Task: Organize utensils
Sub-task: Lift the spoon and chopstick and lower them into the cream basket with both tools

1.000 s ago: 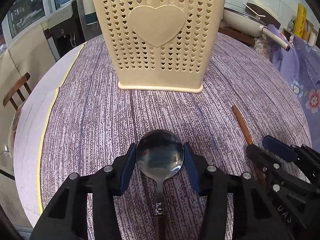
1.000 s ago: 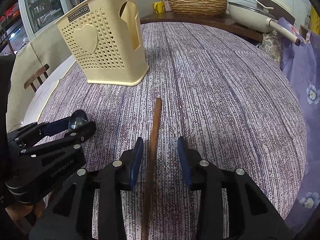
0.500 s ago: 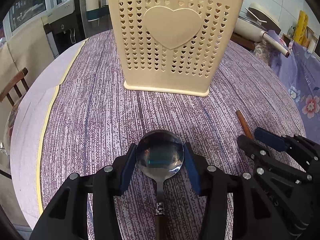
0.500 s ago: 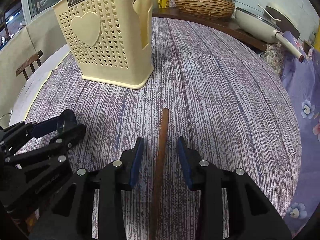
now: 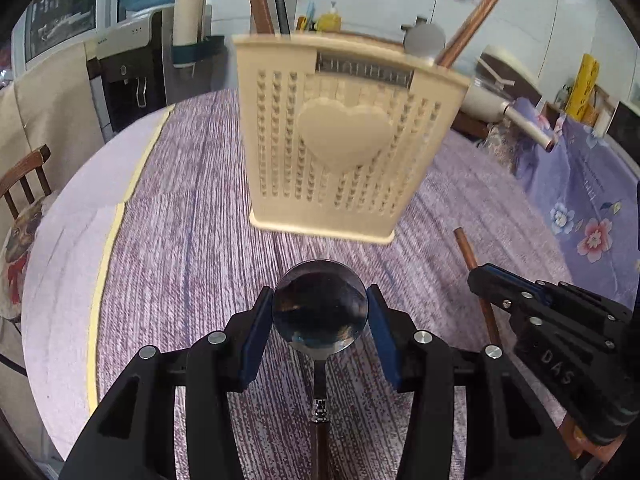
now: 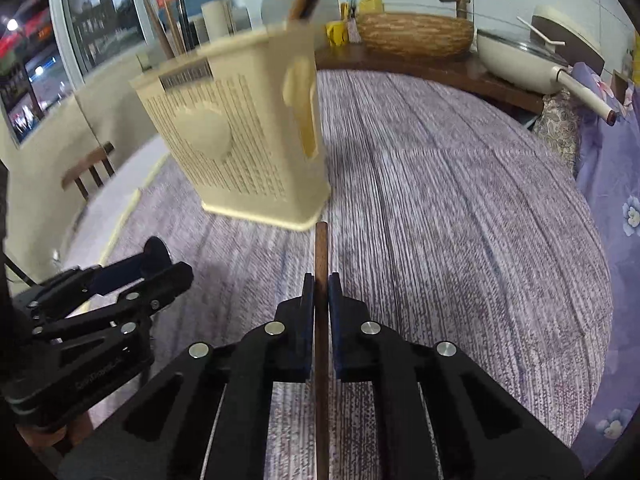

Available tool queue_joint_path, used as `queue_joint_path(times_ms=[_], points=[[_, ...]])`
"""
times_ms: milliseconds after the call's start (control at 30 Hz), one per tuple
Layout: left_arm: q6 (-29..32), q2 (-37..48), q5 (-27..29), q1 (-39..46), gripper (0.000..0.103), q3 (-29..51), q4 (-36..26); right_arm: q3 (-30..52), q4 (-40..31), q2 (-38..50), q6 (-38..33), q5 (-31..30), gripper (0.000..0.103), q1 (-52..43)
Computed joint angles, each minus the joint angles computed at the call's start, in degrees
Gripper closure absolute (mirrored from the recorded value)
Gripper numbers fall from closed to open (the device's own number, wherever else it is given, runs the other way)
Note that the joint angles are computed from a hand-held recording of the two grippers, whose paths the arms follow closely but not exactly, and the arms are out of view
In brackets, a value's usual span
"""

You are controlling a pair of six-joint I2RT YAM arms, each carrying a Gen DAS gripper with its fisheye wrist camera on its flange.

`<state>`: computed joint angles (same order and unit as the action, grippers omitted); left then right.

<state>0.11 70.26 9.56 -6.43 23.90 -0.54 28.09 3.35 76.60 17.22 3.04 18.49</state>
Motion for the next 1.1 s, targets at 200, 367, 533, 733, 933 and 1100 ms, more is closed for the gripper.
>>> queue_joint_path(times_ms=[200, 367, 533, 733, 933, 1100], points=[[1.12, -10.28, 4.46, 3.00, 0.056, 1.88, -6.47, -0.65, -7.26, -16.51, -0.35, -1.85, 0.095, -1.57], [1.87, -14.74, 7.15, 4.95, 0.056, 3.04, -9.33, 0.98, -13.32, -23.95, -1.71, -2.68, 0.095, -2.10], [3.16, -15.94, 8.39, 6.07, 0.056, 3.31, -10.09, 2.11, -15.88, -26.69, -1.60, -3.75, 0.095, -1.88], [4.38, -16.38, 10.05, 7.53, 0.056, 3.50, -10.92, 2.87, -16.91, -27.55, -1.70, -3.52, 0.095, -0.24], [5.36, -16.32, 12.72, 9.99, 0.056, 4.41, -12.25, 3.82, -17.30, -28.10, -2.29, -3.19, 0.095, 1.30], [6.53, -16.86, 13.56, 10.70, 0.056, 4.84, -13.02, 4.77, -16.61, -27.62, -2.47, -2.93, 0.095, 2.79]])
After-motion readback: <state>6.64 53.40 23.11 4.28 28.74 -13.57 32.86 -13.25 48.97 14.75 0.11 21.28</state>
